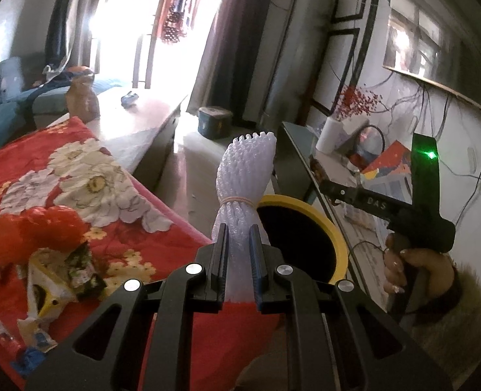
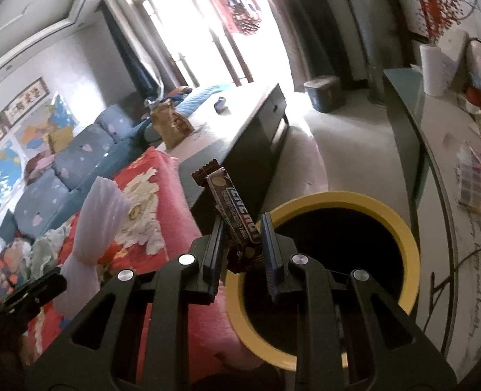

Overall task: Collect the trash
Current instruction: 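Carry the candy bar and foam sleeve in both tools over the bin, then open both tools to drop the candy bar and sleeve into the bin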

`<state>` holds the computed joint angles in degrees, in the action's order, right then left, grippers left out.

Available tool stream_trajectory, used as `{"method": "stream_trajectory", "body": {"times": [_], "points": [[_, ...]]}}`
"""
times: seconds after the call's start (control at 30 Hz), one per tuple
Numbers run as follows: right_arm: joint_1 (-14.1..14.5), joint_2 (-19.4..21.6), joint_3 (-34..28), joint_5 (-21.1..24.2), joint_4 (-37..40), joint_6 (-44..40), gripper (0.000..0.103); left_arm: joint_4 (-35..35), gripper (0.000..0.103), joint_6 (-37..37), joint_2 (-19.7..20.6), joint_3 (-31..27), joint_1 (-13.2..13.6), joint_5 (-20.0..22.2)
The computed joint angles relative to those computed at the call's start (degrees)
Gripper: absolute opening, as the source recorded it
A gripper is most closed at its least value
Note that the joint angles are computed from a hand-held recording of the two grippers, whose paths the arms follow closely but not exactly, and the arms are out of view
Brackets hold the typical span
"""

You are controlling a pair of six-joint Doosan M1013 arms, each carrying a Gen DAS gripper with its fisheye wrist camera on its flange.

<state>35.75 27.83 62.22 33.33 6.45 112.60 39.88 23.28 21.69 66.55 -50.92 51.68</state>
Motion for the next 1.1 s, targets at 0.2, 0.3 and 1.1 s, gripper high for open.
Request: {"method": "stream_trajectory", "body": {"times": [0.2,0.3,1.1], "points": [[-0.75,-0.02,0.65,1.1,-1.44,3.28,0.017,-3.72,0.013,3.69,2.1,-2.23,0.49,-0.25],[-1.06,0.02,1.01,1.54,-2.18,4.79,0.017,-6.05,0.013,5.93,3.35,-3.52,0.81,-0.31],[-3.21,0.5,3.0,4.49,-4.47,13.35,0.043,-15.15,0.078,9.91,9.44,-7.04,3.66,-6.88]]}}
